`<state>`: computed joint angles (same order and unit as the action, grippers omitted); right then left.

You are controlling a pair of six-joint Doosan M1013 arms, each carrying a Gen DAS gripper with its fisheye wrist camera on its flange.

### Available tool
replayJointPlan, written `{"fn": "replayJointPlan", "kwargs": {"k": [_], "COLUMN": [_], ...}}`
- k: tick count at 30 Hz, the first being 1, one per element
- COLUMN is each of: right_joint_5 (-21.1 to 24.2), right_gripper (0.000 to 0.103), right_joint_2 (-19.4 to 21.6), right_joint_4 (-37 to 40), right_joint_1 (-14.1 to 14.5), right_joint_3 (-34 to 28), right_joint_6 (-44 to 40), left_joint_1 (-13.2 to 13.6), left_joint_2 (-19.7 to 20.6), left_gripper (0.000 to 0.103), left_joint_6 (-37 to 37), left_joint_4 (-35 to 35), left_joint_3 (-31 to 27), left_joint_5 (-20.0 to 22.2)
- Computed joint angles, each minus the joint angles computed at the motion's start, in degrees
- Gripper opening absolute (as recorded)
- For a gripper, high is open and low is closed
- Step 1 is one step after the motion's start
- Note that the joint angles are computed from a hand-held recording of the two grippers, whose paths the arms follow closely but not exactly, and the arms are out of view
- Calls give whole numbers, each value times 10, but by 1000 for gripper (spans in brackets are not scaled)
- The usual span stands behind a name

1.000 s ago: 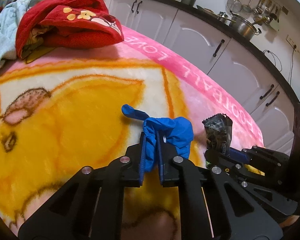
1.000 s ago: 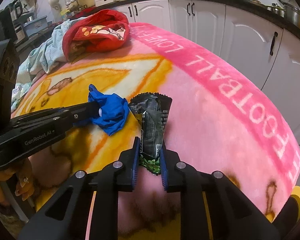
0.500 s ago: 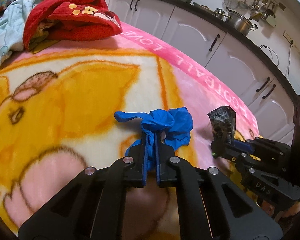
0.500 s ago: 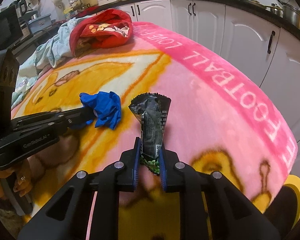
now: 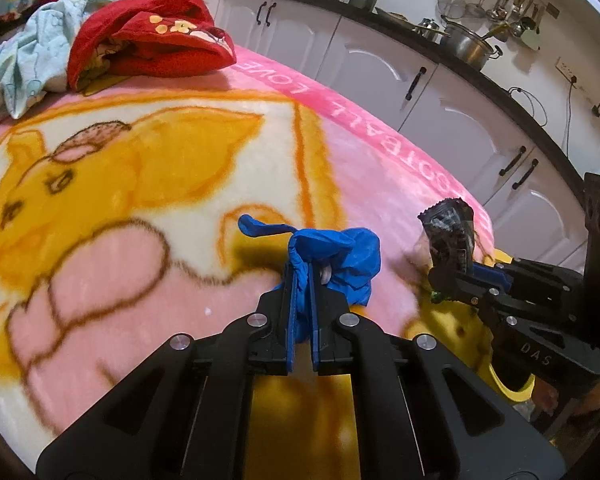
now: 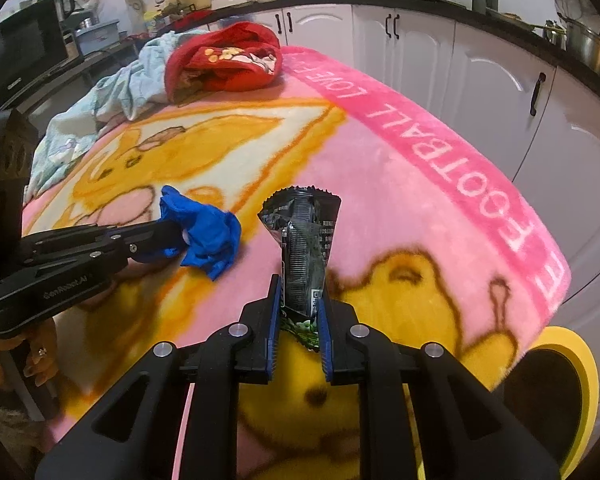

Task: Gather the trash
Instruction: 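Carry the blue cloth and green-pea packet over the yellow bin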

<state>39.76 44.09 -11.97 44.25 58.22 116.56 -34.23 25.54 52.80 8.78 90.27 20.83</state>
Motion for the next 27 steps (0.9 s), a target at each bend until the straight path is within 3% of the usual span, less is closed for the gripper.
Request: {"fn": "replayJointPlan", "kwargs": {"k": [13,27], "right_joint_5": [-43,-79], "right_gripper": [16,16], "right_joint_2": [-55,-113], "right_joint_4": [-34,-115], "right_joint_1": [5,1], "right_joint_3": [74,154], "right_joint_6": [33,132], "left_joint_1": [-29,-57], "left_joint_2": [-24,-25], "left_gripper": [2,2], "left_joint_6": [-70,-71], "left_joint_4": [89,120], "left_joint_3": [15,-2], "left_joint_5": [-20,-33]}}
